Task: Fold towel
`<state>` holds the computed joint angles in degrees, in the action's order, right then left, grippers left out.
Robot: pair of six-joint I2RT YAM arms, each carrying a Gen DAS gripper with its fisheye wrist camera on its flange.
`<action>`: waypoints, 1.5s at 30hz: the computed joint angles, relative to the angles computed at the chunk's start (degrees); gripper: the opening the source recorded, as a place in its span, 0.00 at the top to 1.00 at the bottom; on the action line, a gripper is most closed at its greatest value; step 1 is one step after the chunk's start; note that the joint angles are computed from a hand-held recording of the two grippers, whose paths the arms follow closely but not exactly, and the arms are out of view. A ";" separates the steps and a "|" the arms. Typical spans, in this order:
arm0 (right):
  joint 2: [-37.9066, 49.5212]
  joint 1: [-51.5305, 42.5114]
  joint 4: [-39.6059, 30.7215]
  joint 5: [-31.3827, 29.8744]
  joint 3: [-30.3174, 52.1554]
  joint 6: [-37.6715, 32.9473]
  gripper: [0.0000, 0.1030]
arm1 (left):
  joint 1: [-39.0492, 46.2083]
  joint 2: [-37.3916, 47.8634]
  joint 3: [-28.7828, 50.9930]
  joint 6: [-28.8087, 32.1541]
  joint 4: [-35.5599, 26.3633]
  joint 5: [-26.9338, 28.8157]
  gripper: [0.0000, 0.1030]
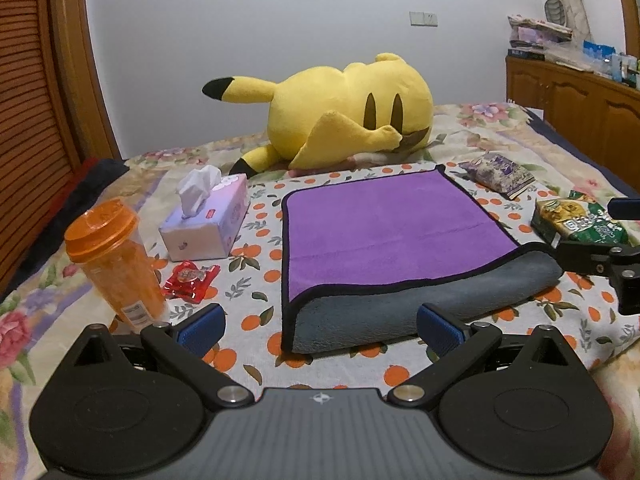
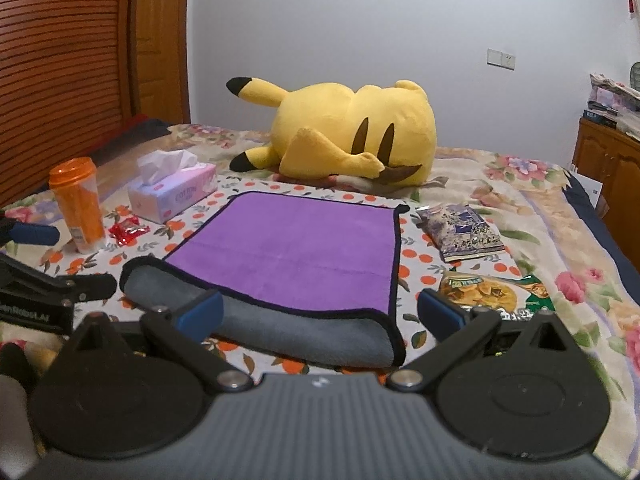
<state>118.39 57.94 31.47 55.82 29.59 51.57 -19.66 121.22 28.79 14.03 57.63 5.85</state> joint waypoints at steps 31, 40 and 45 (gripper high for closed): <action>6.93 -14.88 12.04 -17.71 -0.10 -10.14 0.13 | 3.92 9.93 20.14 2.14 -17.71 7.53 0.37; 9.17 -20.37 14.95 -23.64 -0.53 -11.92 0.20 | 4.61 12.25 24.50 2.44 -21.45 8.06 0.47; 10.16 -22.72 16.31 -27.51 -0.74 -12.26 0.25 | 5.03 12.91 25.95 2.37 -23.69 8.48 0.53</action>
